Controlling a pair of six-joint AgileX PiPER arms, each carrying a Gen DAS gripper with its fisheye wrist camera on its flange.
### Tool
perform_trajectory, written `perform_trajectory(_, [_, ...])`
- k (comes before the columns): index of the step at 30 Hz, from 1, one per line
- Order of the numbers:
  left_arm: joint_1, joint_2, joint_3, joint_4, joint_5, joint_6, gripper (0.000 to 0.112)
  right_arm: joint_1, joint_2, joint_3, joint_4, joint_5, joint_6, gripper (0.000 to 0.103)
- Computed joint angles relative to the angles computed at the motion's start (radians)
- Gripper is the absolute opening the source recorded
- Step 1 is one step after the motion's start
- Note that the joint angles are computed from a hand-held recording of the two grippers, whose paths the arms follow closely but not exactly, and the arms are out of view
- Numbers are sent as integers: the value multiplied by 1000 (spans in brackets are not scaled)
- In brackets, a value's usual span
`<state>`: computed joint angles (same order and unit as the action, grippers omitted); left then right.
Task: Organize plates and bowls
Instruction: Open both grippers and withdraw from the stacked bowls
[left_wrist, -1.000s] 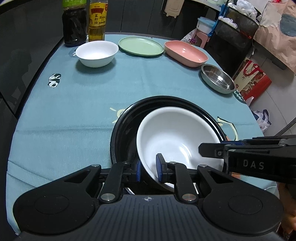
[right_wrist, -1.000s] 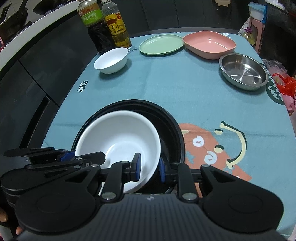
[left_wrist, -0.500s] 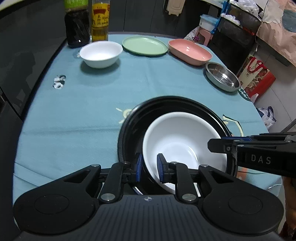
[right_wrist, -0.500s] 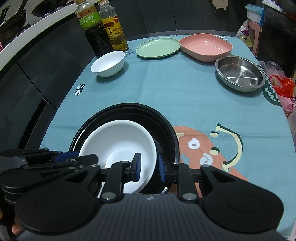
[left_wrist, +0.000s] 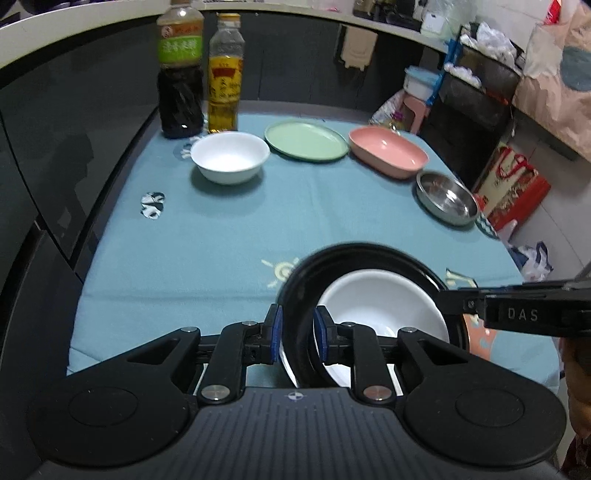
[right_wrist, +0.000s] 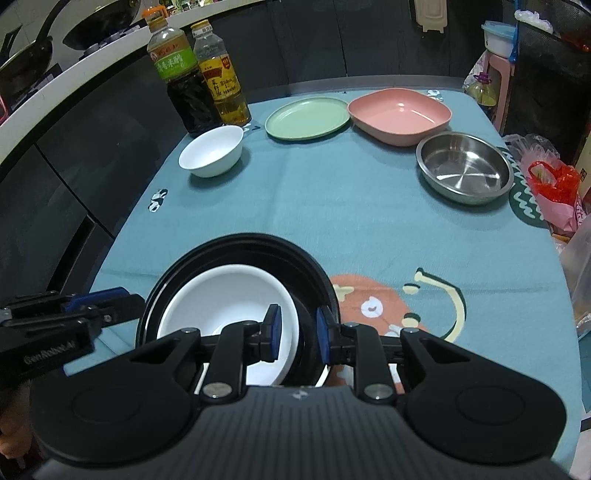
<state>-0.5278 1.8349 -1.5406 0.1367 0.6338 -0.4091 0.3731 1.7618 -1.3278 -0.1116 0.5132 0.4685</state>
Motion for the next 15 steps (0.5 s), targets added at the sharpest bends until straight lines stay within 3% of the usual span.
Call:
perform_trajectory(9, [70, 70, -95, 5, 32, -46, 18, -16, 76, -137, 54, 57, -71, 14])
perform_trajectory(15, [116, 160, -212, -9, 65, -35, 18, -29, 187, -331, 91, 157, -133, 15])
